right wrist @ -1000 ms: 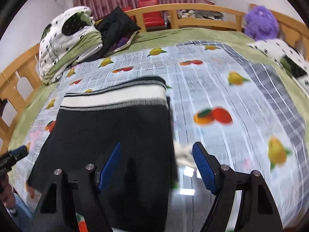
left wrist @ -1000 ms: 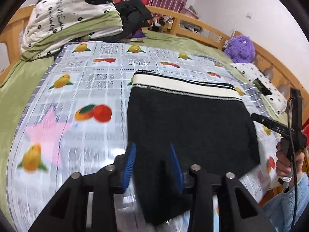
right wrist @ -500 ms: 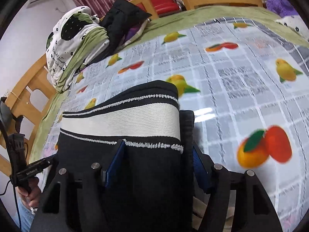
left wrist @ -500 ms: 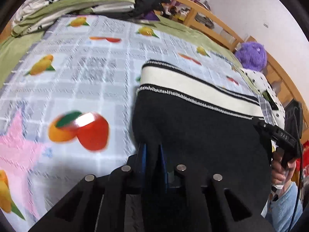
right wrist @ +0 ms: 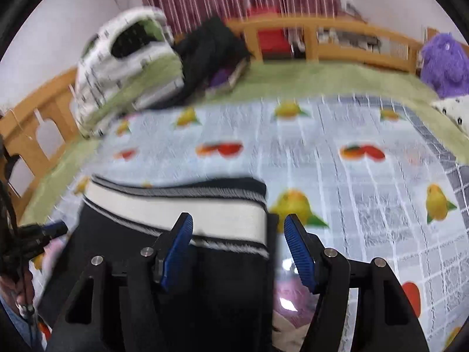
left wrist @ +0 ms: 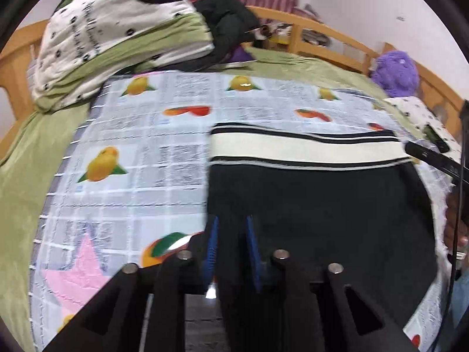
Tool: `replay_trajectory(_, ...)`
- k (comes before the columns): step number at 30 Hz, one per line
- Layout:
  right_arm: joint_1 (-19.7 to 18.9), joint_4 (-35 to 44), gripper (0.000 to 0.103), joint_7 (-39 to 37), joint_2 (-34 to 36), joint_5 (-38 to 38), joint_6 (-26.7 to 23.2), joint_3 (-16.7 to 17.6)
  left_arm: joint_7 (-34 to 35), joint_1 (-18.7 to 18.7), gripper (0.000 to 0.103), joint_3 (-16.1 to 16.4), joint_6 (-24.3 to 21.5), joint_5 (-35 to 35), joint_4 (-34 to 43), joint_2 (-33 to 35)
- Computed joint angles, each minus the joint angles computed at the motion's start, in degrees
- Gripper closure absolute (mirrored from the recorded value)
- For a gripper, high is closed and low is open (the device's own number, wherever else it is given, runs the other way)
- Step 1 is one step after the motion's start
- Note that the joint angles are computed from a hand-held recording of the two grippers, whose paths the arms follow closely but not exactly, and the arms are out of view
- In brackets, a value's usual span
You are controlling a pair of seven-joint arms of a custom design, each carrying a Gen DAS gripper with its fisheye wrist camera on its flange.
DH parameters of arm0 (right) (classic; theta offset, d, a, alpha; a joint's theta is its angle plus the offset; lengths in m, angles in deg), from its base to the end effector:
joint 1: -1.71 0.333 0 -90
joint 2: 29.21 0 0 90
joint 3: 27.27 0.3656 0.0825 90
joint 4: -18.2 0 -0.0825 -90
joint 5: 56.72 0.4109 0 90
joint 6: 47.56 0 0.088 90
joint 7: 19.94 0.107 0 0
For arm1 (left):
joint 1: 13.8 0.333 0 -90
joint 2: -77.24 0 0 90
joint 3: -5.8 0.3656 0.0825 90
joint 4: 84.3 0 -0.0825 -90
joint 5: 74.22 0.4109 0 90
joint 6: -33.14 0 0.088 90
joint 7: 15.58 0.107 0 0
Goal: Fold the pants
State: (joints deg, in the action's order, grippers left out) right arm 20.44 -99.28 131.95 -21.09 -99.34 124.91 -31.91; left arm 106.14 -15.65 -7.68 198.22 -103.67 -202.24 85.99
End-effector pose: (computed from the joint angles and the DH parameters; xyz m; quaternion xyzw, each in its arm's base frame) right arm 0.6104 0.2067 0.4862 -0.6002 0.6832 -0.2354 0.3428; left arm 0.6325 -0.1373 0.4689 -0.5350 0.7672 -0.3166 0.1582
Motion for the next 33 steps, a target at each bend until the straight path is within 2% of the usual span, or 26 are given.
replay_trajectory(1, -0.46, -0.06, 0.038, -0.04, 0.5, 0.44, 2.06, 0.45, 1.53, 0.55, 0.075, -0.76, -1.3, -1.88, 0.28, 0.09)
replay_trajectory(2, -0.82, 0.06, 0.038, -1.96, 0.96, 2.3, 2.06, 1.11, 1.48, 0.54, 0.075, -0.76, -3.06, -2.27, 0.7, 0.4)
replay_trajectory(3, -0.36, 0.83, 0.04, -4.22, 1.83, 3.76, -0.14, 1.28, -0.1, 0.08, 0.075, -0.24, -4.89, -1.18, 1.19, 0.96)
replay_trajectory(4, 1.9, 2.33, 0.044, -4.05, 3.15, 1.84, -4.22, -0.55, -1.27, -0.3, 0.075, 0.15, -5.61, -0.18, 1.3, 1.26)
replay_trajectory(5, 2.17, 2.83, 0.044, -6.46, 4.29, 3.94, -5.11, -0.55, -1.56, -0.48, 0.075, 0.2, -5.03, 0.07, 0.87, 1.34)
replay_trajectory(7, -1.38, 0.64, 0.043, -6.65, 4.41, 7.16, 0.51, 1.64, -2.45, -0.74, 0.075, 0.38, -4.53, 0.9, -0.03, 0.77)
replay_trajectory(9, -2.6, 0.21, 0.04, -11.61, 3.99, 14.42, -0.47, 3.3, -1.8, -0.46, 0.075, 0.13, -5.04, -0.23, -1.43, -0.61)
replay_trajectory(12, 2.9, -0.16, 0.037, -6.79, 2.2, 7.84, -5.11, -1.17, 1.18, -0.74, 0.074, 0.12, -3.1, -2.3, -5.74, -3.55)
replay_trajectory(13, 3.11, -0.99, 0.037, -6.1, 1.24, 6.65, -5.94, -0.88, 2.67, -0.91, 0.073, 0.22, -2.66, -3.44, -7.3, -4.69)
replay_trajectory(14, 3.08, -2.06, 0.037, -5.77, 0.14, 5.8, -6.82, -0.23, 5.11, -1.17, 0.073, 0.18, -1.06, -6.09, -9.2, -6.12)
replay_trajectory(17, 2.98, -7.53, 0.037, -0.69, -5.09, 0.39, -8.52, 1.66, 1.48, -2.88, 0.073, 1.82, -0.73, -3.24, -10.84, -7.96)
replay_trajectory(20, 1.81, -12.55, 0.035, 1.63, -9.78, -0.28, -9.54, 4.5, 2.33, -3.87, 0.071, 3.21, -3.72, -6.47, -11.81, -10.02)
replay_trajectory(23, 0.88, -16.07, 0.035, 1.49, -12.63, 1.62, -12.4, 7.52, 3.5, -5.14, 0.066, 4.2, -2.15, -8.9, -15.12, -12.68)
replay_trajectory(25, -0.07, -18.79, 0.034, 3.11, -14.83, 2.73, -12.52, 9.31, 2.82, -5.91, 0.063, 4.86, -1.55, -7.95, -17.46, -14.59)
replay_trajectory(27, -0.23, -20.81, 0.034, 0.82, -16.6, 7.32, -13.09, 10.38, 2.05, -6.71, 0.062, 5.62, -1.21, -6.95, -19.84, -16.67)
replay_trajectory(29, -1.49, -22.73, 0.034, 3.2, -18.71, 7.35, -14.24, 12.71, 0.3, -7.18, 0.062, 6.3, -1.69, -5.27, -21.45, -18.28)
replay_trajectory(33, -2.11, -23.18, 0.034, 6.0, -22.38, 6.53, -20.63, 17.29, -6.94, -6.9, 0.062, 6.3, -3.7, 2.1, -23.23, -22.01)
